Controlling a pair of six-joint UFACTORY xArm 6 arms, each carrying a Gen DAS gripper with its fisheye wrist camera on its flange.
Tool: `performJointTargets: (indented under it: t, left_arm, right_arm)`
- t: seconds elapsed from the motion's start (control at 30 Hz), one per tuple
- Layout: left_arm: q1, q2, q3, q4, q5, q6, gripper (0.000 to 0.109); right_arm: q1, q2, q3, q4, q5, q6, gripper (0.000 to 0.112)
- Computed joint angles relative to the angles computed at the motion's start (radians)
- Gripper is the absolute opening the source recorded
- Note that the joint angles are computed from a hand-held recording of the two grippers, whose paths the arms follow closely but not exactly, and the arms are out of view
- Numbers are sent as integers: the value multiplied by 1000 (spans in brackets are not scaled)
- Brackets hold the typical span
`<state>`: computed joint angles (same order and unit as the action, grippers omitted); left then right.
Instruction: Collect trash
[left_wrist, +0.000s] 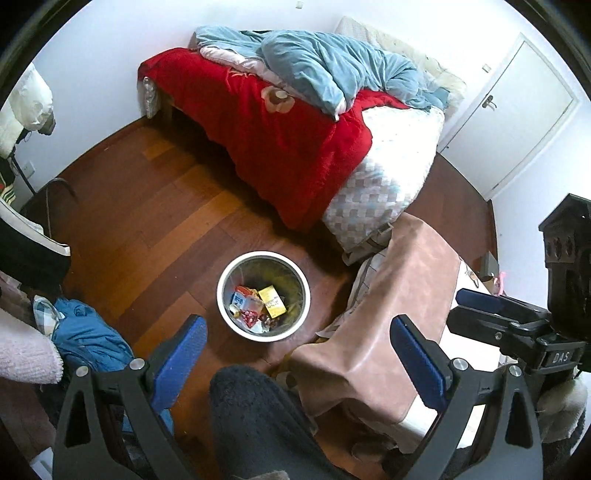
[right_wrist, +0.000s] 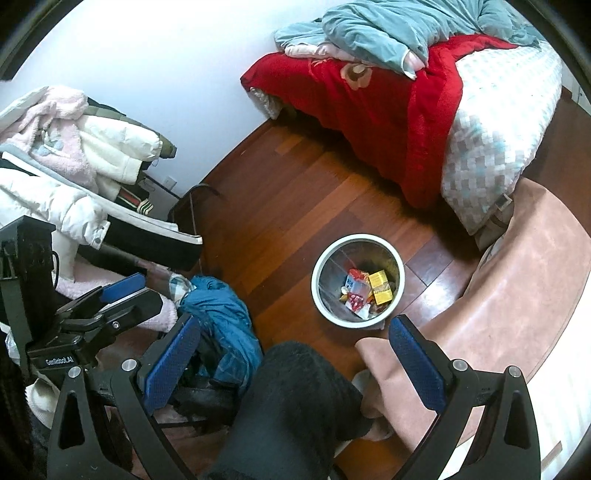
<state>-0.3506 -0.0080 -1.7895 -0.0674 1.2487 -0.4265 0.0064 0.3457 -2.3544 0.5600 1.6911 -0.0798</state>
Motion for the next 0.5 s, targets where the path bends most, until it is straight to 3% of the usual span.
performJointTargets:
  t: [0.5]
  left_arm:
    - [-3, -1, -4, 1, 8, 11, 103]
  right_arm:
    - [1, 64, -103, 0, 78, 10, 103]
